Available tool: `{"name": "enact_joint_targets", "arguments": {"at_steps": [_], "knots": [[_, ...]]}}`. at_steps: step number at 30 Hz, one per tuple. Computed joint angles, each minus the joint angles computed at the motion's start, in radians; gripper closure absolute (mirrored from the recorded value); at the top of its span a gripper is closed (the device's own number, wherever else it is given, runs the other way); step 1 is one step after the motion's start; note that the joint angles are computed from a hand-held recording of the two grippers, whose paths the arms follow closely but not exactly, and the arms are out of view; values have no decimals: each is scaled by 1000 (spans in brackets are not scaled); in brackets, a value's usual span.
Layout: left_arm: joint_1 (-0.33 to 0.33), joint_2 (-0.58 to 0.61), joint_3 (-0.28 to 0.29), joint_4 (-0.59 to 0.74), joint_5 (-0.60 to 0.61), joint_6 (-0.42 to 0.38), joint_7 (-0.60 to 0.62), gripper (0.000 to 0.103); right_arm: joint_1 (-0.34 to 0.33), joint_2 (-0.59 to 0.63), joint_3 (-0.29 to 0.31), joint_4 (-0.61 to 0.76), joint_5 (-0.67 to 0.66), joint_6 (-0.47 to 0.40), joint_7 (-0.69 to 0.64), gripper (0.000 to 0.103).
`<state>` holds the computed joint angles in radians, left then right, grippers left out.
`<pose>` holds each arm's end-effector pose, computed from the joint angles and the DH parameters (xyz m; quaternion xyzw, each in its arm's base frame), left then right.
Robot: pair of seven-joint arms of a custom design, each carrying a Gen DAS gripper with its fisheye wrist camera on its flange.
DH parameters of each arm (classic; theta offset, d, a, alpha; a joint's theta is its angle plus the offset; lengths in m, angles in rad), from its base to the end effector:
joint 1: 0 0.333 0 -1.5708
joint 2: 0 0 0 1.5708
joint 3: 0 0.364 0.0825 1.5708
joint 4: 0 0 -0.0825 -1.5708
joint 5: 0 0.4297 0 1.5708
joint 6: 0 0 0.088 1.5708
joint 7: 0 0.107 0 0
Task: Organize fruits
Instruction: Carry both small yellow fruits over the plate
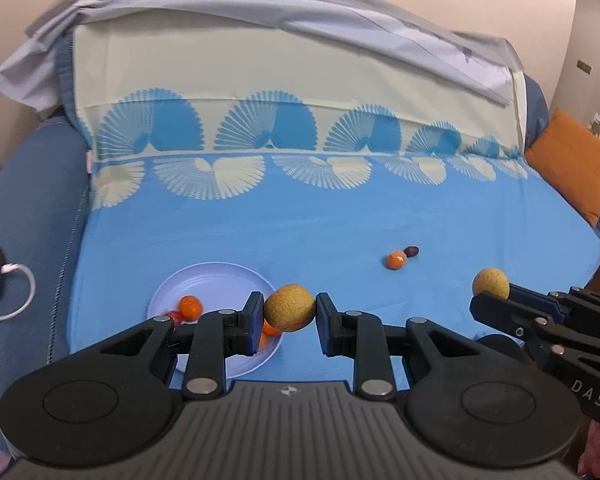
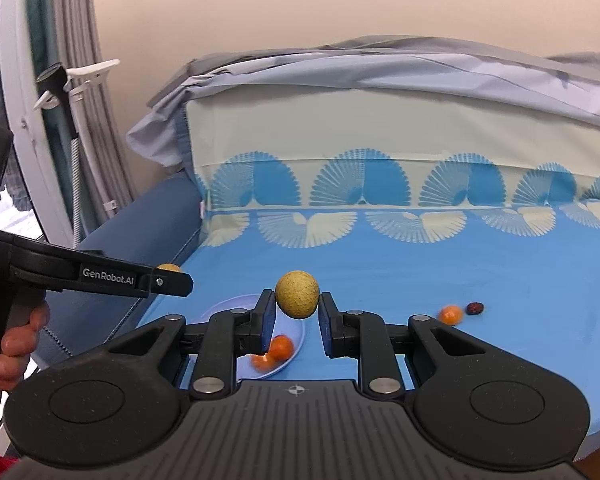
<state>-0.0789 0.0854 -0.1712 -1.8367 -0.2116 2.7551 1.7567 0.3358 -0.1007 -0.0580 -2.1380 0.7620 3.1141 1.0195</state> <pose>0.6648 -0.1563 0.6112 -0.5528 0.7251 -0.3499 0.2150 0.5856 0.1046 0.5892 -0.6281 0.5824 -0.2566 0.4477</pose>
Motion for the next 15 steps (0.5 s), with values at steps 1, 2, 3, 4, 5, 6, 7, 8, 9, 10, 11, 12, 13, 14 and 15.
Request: {"name": "enact_joint_targets", "arguments": {"at_steps": [1,2,3,4,5,6,7,8,9,10,11,12,13,14,15], "knots": [[4,-16,1,-19,-12,9,7,73,-4,-3,8,-4,-16,4,14,79],[7,-30,3,-37,-23,17,12,73,-7,-6,17,-9,-37,12,32,79],[9,-44,6,-53,-33,24,17,73,-3,-10,18,-13,-46,18,36,79],[10,-54,9,-64,-39,28,20,73,1,-15,18,-18,-59,22,43,79],[11,-61,12,-72,-41,31,20,73,7,-19,17,-23,-70,28,51,79],[12,-72,16,-85,-44,38,17,73,16,-23,12,-26,-76,30,52,79],[12,-81,19,-96,-50,43,20,73,24,-28,8,-31,-85,34,55,79],[13,-88,23,-104,-51,47,18,73,33,-32,3,-35,-93,39,57,79],[13,-96,26,-115,-53,53,14,73,37,-37,1,-41,-107,45,64,79],[13,-103,29,-123,-52,58,9,73,39,-41,1,-47,-125,52,77,79],[13,-108,31,-129,-54,60,8,73,39,-45,3,-53,-147,59,94,79],[13,-112,34,-133,-57,61,8,73,45,-50,-4,-58,-162,64,105,79],[13,-117,36,-138,-57,64,6,73,44,-53,-3,-63,-183,68,124,79],[13,-123,39,-145,-59,67,8,73,43,-56,-3,-67,-205,72,144,79],[13,-128,40,-150,-58,70,7,73,45,-59,-5,-72,-223,75,161,79]]}}
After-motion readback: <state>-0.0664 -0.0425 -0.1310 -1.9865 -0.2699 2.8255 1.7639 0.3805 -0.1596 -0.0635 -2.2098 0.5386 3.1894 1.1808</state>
